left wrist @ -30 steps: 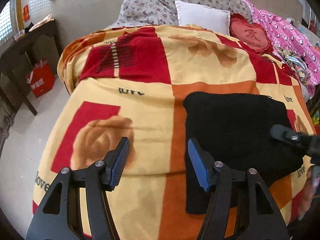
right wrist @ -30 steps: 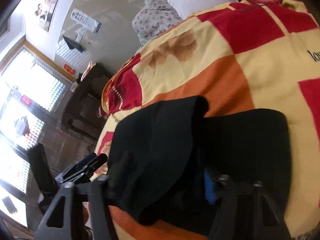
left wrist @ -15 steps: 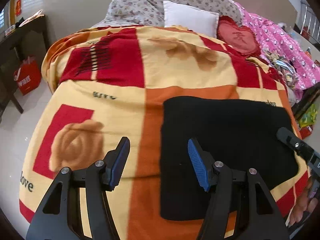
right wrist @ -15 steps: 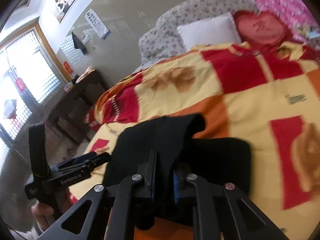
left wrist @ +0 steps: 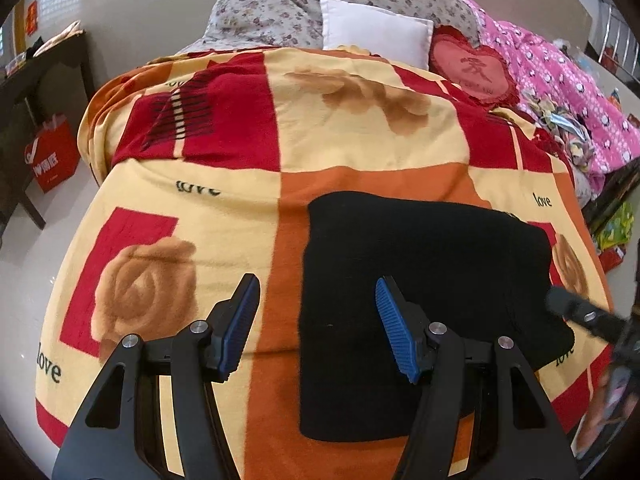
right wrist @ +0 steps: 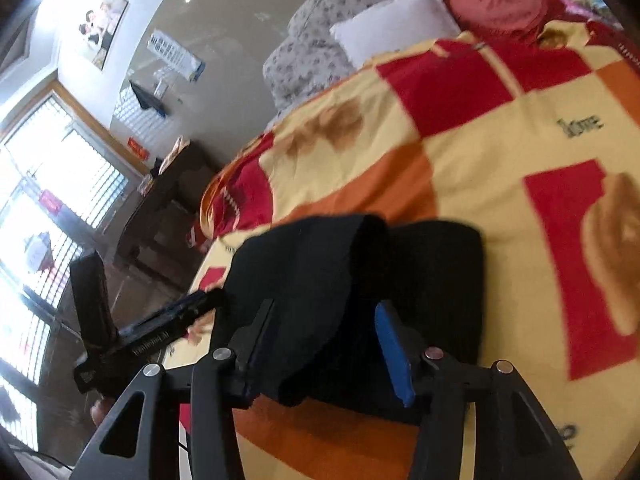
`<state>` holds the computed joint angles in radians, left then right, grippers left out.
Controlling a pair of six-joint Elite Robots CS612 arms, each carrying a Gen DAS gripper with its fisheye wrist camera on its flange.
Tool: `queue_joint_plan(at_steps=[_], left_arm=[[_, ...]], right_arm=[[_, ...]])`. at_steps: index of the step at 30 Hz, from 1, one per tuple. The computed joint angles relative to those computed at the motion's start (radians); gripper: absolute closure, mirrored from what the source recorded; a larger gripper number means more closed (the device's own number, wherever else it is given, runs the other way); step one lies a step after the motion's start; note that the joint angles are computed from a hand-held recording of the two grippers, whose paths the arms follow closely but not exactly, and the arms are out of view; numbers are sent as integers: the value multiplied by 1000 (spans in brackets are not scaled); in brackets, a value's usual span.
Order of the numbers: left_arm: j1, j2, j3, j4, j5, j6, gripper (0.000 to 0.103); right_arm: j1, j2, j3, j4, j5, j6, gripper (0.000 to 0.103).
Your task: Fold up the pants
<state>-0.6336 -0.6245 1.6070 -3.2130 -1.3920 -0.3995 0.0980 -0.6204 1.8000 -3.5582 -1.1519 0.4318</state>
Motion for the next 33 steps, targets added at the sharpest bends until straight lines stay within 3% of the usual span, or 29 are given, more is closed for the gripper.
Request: queue_joint_plan(at_steps=[2, 4, 5, 6, 11, 12, 15, 20, 23, 24, 26, 30, 33], left_arm=[[2, 0, 2, 0, -3, -9, 43], [3, -1, 4, 2, -6, -15, 43], [3, -2, 5, 4, -7, -19, 43], [4, -3, 5, 7, -10, -25, 43], [6, -10, 5, 1, -9, -36, 43], [6, -11, 5, -3, -10, -35, 43], [0, -11, 3, -17, -19, -20, 43], [-17, 5, -23, 15, -16, 20, 43], [-18, 13, -34, 31, -24, 26, 43], [-20, 16, -38, 40, -19, 30, 43], [-20, 18, -42, 45, -23, 29, 43], [-22, 11, -38, 33, -24, 35, 43], [-25, 13, -40, 23, -18, 40, 43]], right_arm=[[9, 22, -28, 6, 2, 6, 54], [14, 35, -41, -25, -1, 15, 67], [13, 39, -48, -35, 21, 18, 81], [15, 39, -51, -44, 30, 14, 83], [18, -5, -12, -101, -22, -52, 89], [15, -14, 1, -122, -44, -50, 97], [6, -38, 41, -123, -111, -59, 97], [-15, -11, 38, -90, -52, -10, 97], [-16, -10, 34, -78, -52, -9, 96], [-13, -14, 33, -59, -68, -17, 97], [4, -31, 33, 3, -189, -57, 97], [0, -62, 59, -36, -289, -76, 103], [-24, -68, 73, -71, -190, -72, 103]])
